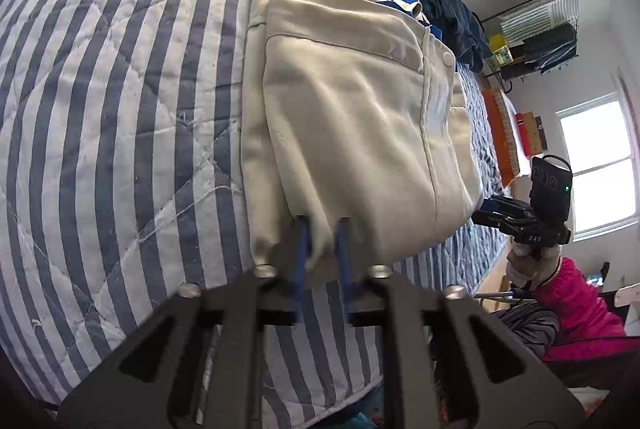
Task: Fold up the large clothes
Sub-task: 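Lay the folded hem down and press it flat with both grippers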
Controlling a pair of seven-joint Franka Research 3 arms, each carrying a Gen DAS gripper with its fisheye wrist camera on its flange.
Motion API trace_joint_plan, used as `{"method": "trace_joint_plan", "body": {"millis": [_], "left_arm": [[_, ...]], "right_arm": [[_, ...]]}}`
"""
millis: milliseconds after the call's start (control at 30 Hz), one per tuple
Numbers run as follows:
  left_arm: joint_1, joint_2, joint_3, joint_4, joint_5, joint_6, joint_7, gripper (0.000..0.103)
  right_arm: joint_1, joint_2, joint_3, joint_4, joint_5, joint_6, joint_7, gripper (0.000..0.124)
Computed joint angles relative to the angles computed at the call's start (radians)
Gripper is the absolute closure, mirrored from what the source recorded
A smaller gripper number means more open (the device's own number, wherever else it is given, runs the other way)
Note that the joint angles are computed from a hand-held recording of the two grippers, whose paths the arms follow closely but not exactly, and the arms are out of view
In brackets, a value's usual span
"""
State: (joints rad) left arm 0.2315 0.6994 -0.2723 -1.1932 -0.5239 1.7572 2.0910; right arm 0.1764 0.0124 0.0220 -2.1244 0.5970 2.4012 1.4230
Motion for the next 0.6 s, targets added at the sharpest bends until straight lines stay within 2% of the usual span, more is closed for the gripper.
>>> {"method": "trace_joint_plan", "body": {"millis": [33, 100, 133, 200, 233, 333, 533, 600], "left_arm": [[0.001, -0.012, -0.002, -0.015, -0.004, 0.014, 0.006, 0.101], [0.009, -0.075, -0.004, -0.093, -0.019, 0.076, 0.050, 0.103], [0.010, -0.108, -0.002, -0.129, -0.022, 0.105, 0.074, 0.103], [0.005, -0.150, 0.009, -0.182, -0.014, 0.150, 0.118, 0.103], [0.000, -0.147, 0.017, -0.186, -0.005, 0.145, 0.122, 0.103], [-0.028, -0.103, 0.040, -0.163, 0.052, 0.112, 0.069, 0.103], [-0.029, -0.174, 0.039, -0.227, 0.067, 0.200, 0.108, 0.101], [-0.014, -0.209, 0.029, -0.255, 0.024, 0.240, 0.141, 0.101]], "right_arm": [[0.003, 0.013, 0.003, 0.013, -0.015, 0.005, 0.002, 0.094], [0.013, 0.011, 0.009, 0.020, -0.067, 0.017, 0.034, 0.109], [0.015, 0.005, 0.011, 0.016, -0.065, 0.031, 0.024, 0.111], [0.023, -0.015, 0.016, 0.005, -0.086, 0.065, 0.021, 0.113], [0.028, -0.018, 0.018, 0.000, -0.123, 0.077, 0.035, 0.114], [0.037, 0.019, 0.021, 0.011, -0.190, 0.042, 0.081, 0.114], [0.043, -0.015, 0.019, 0.010, -0.245, 0.029, 0.126, 0.114], [0.045, -0.046, 0.024, 0.000, -0.349, 0.045, 0.202, 0.114]]}}
